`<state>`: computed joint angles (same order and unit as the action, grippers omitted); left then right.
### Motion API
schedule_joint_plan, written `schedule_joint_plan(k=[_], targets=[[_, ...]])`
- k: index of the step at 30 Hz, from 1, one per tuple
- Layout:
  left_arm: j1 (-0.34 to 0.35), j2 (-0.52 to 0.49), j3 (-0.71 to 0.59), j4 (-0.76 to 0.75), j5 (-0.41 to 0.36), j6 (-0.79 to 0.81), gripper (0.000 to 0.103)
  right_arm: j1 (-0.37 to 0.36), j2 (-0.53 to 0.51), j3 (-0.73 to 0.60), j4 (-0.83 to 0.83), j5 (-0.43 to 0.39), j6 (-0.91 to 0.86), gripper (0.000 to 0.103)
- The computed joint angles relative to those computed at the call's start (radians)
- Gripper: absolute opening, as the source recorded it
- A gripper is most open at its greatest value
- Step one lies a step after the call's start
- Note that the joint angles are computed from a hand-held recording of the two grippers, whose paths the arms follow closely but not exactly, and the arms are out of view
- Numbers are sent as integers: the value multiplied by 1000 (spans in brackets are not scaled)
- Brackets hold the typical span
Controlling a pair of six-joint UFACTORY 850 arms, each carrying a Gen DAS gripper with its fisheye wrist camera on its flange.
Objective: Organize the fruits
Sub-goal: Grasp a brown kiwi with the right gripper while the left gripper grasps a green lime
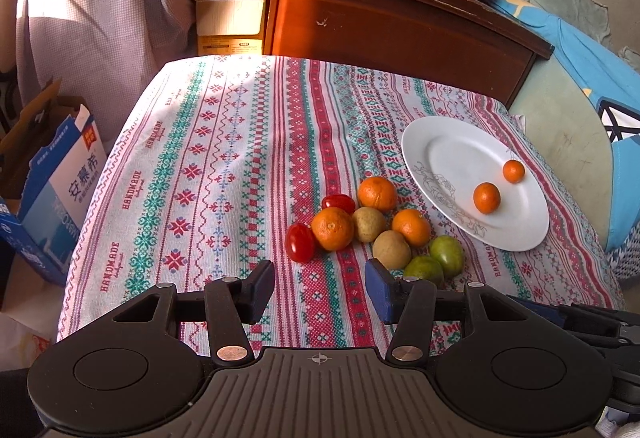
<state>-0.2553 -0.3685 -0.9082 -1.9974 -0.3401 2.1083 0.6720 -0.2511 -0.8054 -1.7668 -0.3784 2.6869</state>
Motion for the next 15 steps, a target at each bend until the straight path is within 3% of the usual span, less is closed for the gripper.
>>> schedule_joint_plan(k=[7, 11, 15], targets=[[5, -3, 7, 19, -12, -1, 49, 3, -29, -21, 0, -24, -29, 35], [1, -4, 9, 30, -26, -7, 49, 0, -24, -14, -24, -20, -12, 29], [-10, -5, 14, 38, -42, -5, 49, -1, -2, 2, 37, -34, -56, 29]])
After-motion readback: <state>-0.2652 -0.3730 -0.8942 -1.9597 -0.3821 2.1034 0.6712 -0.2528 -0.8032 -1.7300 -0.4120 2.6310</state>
